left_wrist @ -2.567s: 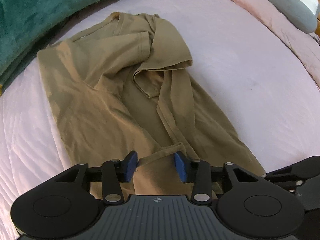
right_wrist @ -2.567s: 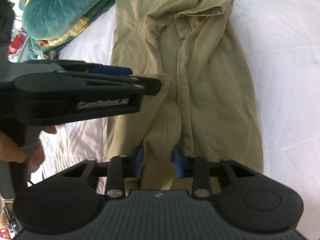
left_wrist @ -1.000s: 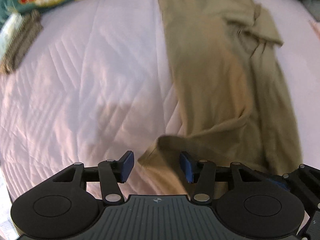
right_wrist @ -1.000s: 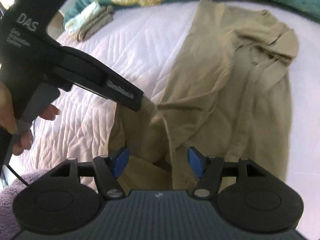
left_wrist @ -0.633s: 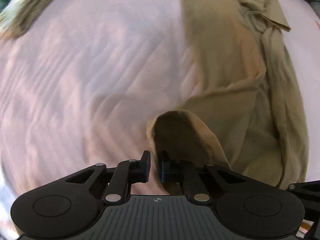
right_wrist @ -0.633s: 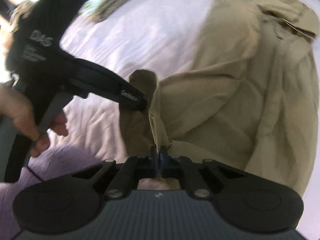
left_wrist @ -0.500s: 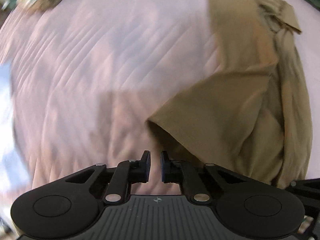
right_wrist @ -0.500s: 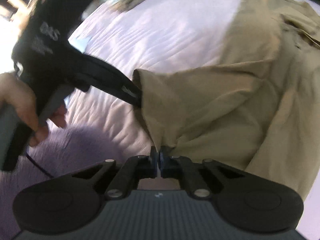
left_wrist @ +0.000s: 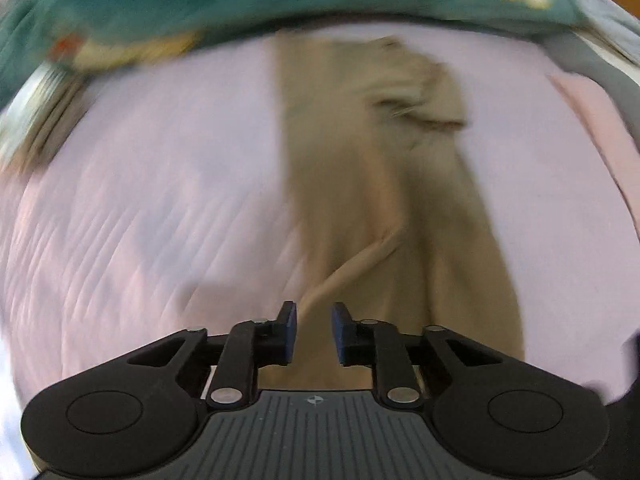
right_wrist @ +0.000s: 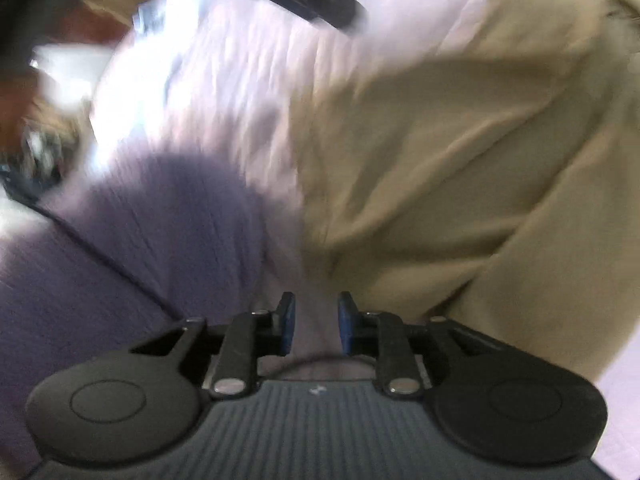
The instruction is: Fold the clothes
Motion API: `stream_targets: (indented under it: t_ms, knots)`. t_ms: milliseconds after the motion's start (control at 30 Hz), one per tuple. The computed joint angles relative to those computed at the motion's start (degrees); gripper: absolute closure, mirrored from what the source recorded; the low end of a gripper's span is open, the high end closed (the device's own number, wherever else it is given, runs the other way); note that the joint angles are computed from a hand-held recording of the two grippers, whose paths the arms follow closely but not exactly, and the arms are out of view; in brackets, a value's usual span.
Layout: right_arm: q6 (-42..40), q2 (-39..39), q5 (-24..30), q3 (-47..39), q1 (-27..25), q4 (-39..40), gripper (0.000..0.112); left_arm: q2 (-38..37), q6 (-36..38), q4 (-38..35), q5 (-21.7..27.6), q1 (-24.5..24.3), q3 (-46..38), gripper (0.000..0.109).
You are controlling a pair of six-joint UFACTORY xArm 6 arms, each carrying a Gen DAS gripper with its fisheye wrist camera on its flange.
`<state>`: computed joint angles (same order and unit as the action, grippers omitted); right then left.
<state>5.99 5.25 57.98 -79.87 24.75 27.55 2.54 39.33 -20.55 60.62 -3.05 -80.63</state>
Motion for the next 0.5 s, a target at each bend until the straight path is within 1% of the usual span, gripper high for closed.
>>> stream_targets:
  t_ms: [67,167,200,267,367,433,500]
  knots:
    - [4.8,-4.4,-5.6,4.2,-2.8,-2.0,0.077,1.7,1.9,0.9,-2.7,-2.5,-0.2,0.083]
    - [16.2,-7.0,-13.0,7.5,-8.6,-10.5,0.073,3.3,0.5,2.1,-4.9,-5.5,0.2,0.083]
    - [18.5,-7.0,-14.9,7.8,-10.6,-12.1,0.072,3.7,0.4,2.4,-5.8,-6.2,0.6,0.083]
    - [21.2,-4.5,-17.0,6.1,-14.4,-13.8,0.071,4.3,0.0,2.8,-6.7,-7.2,0.9,0.083]
    - [21.6,3.8,-18.4,-2.0,-18.0,-15.2,0.071,4.2,1.7,2.7,-8.0,-7.1,2.9,0.082]
    - [20.7,10.5,-17.3,-9.5,-19.2,-15.8,0.07,3.5,3.2,2.3,-8.9,-6.6,5.1,0.08]
    - [19.0,17.7,-15.0,-18.4,-20.3,-15.5,0.07,3.7,3.7,1.9,-9.0,-5.5,5.8,0.078]
